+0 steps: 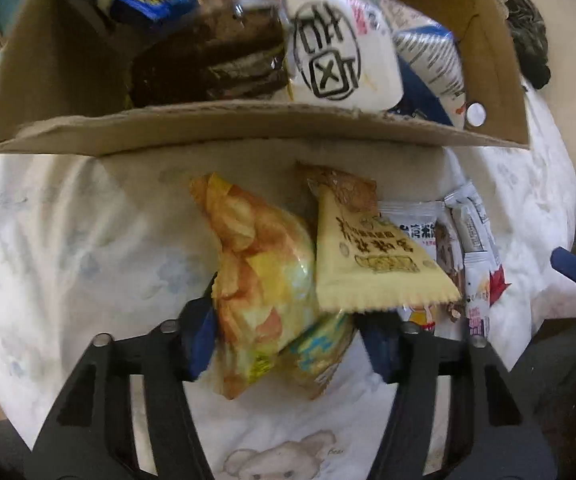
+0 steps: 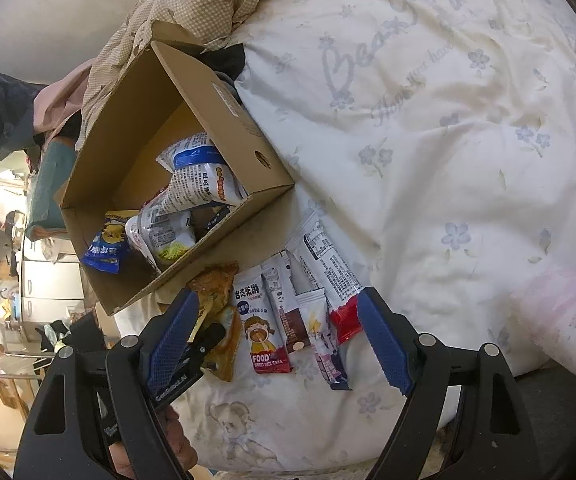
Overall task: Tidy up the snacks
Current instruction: 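Grasp the yellow chip bag with the left tool and lift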
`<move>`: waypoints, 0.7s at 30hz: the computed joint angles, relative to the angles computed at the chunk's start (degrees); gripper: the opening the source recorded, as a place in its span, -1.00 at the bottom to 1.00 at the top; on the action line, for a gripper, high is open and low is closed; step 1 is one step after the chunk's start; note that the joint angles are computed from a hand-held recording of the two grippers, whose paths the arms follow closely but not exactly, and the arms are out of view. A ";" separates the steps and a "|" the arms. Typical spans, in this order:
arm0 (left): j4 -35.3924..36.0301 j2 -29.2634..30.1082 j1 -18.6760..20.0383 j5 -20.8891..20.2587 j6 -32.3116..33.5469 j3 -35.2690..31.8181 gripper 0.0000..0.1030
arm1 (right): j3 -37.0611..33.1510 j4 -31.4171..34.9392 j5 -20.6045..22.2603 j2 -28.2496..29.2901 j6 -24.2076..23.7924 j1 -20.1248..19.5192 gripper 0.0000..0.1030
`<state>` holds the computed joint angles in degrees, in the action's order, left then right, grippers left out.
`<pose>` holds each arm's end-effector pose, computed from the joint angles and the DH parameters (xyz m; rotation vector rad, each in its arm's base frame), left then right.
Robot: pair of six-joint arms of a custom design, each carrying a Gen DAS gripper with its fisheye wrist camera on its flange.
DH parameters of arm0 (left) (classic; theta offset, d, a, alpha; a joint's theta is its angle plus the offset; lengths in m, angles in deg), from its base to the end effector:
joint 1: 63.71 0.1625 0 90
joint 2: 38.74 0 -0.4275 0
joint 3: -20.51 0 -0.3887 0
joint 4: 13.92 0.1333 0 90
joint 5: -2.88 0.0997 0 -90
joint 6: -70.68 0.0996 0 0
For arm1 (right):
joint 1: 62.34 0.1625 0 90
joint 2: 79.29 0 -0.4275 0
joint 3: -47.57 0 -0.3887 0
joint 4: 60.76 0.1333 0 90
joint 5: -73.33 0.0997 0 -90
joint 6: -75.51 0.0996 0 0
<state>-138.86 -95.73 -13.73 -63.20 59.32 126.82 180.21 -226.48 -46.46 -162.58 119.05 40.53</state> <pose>-0.2272 -0.5407 0.1133 0.7269 2.5584 0.0581 0.1777 -0.4014 0.2590 -0.8942 -2.6117 0.9152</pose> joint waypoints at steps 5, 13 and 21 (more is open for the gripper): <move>8.05 -4.47 -1.32 0.47 -4.08 0.99 -0.20 | -0.08 -0.07 0.16 0.13 0.28 0.07 0.63; 15.54 -11.64 -2.59 1.71 -6.28 -0.01 -0.22 | -1.44 1.35 1.05 1.78 -1.42 0.78 0.63; 12.62 -12.98 -1.79 7.45 -7.87 -2.65 -0.22 | -4.82 2.04 7.80 6.84 -6.90 0.91 0.30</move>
